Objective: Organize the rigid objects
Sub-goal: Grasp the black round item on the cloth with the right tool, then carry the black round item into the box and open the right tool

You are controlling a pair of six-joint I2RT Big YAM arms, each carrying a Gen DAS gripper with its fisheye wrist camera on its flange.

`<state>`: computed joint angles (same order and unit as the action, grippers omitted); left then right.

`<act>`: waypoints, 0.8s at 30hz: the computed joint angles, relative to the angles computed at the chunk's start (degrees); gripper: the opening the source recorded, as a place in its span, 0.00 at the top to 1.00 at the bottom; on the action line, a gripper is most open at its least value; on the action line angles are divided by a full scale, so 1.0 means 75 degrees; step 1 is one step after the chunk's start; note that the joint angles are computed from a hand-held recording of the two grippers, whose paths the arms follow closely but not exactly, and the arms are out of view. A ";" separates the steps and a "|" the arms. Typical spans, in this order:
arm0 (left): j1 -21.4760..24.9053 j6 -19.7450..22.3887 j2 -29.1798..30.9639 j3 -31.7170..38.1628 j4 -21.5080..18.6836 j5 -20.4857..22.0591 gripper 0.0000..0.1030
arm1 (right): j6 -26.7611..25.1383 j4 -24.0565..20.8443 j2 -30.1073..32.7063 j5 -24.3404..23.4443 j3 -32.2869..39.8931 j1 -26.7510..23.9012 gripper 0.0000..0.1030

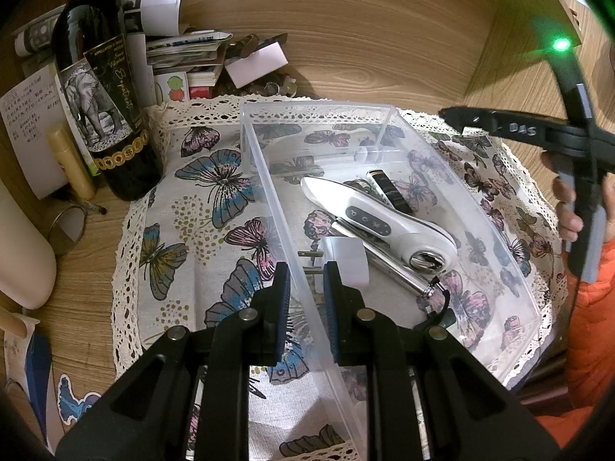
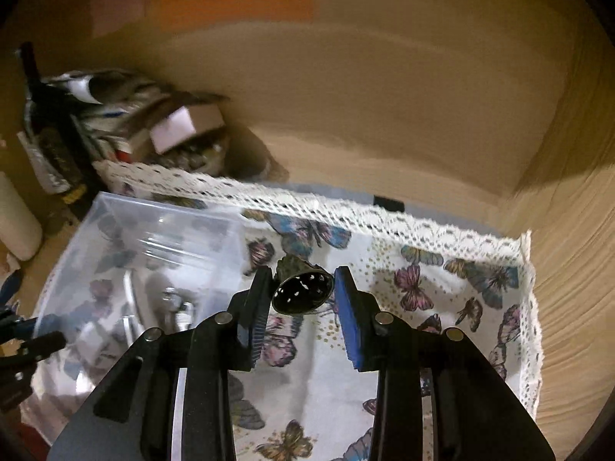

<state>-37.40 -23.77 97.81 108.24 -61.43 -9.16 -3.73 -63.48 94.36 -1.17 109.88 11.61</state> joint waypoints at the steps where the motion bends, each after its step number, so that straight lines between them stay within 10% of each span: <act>1: 0.0005 0.0009 -0.0011 -0.0013 0.0001 0.0009 0.83 | -0.0032 0.0061 -0.0035 -0.0032 -0.0021 0.0012 0.70; 24: 0.0019 0.0004 -0.0030 -0.0032 0.0023 0.0040 0.83 | -0.0932 0.0383 -0.0990 -0.0676 -0.1273 0.1041 0.70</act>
